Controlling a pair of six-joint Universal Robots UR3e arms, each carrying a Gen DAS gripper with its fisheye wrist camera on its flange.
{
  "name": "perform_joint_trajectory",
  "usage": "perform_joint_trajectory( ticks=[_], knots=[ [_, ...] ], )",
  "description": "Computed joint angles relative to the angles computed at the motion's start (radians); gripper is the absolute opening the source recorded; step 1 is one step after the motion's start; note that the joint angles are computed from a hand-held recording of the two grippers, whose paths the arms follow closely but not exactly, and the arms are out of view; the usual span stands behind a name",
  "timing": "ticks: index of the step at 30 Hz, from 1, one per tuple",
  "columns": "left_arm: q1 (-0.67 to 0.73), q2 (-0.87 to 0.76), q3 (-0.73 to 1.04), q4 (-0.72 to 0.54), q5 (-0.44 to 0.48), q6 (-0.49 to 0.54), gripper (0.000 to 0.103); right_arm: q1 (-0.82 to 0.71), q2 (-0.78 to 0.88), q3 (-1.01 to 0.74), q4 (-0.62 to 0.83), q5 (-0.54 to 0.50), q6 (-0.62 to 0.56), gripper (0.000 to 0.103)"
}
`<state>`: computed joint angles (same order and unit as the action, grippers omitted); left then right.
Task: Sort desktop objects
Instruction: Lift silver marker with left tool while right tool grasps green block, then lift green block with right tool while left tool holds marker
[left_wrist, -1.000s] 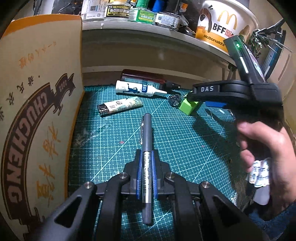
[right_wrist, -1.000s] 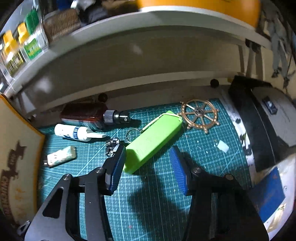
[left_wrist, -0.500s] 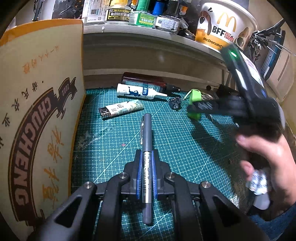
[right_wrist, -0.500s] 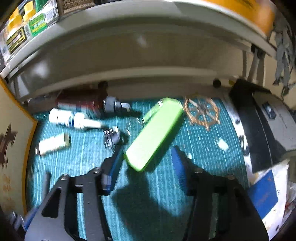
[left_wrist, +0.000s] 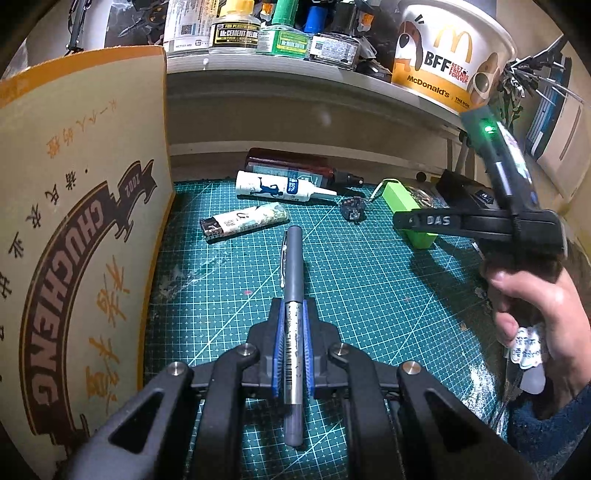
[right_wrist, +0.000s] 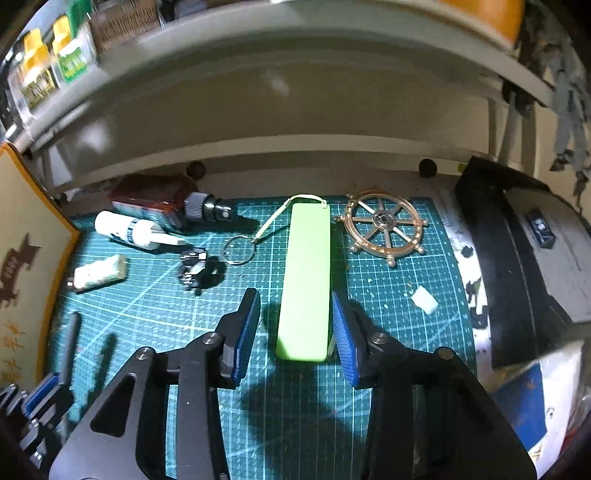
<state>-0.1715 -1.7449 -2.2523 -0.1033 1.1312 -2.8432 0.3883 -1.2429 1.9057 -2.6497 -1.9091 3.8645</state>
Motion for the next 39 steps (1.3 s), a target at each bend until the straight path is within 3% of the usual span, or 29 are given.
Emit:
perform_joint_trajectory(
  ticks=[4,11,20,29,35,39],
  knots=[
    [-0.012,0.011,-0.002,0.005,0.024,-0.006,0.010,0.006,-0.001,0.024,-0.029,-0.017,-0.003,0.024],
    [-0.026,0.053,-0.018,0.006,0.051,-0.013,0.010,0.018,-0.078,0.132,-0.094,-0.009,-0.002,0.023],
    [-0.060,0.150,-0.073,-0.005,0.094,-0.020,0.010,0.036,-0.317,0.299,-0.144,0.025,0.004,0.023],
    [-0.053,0.336,-0.128,-0.087,0.100,-0.018,0.010,0.163,-0.519,0.273,0.004,-0.048,0.058,0.023],
    [-0.039,0.452,-0.155,-0.150,0.088,-0.007,0.010,0.308,-0.546,0.196,0.087,-0.177,0.120,0.023],
    [-0.016,0.524,-0.185,-0.201,0.066,0.012,0.010,0.371,-0.537,0.165,0.129,-0.174,0.158,0.023]
  ],
)
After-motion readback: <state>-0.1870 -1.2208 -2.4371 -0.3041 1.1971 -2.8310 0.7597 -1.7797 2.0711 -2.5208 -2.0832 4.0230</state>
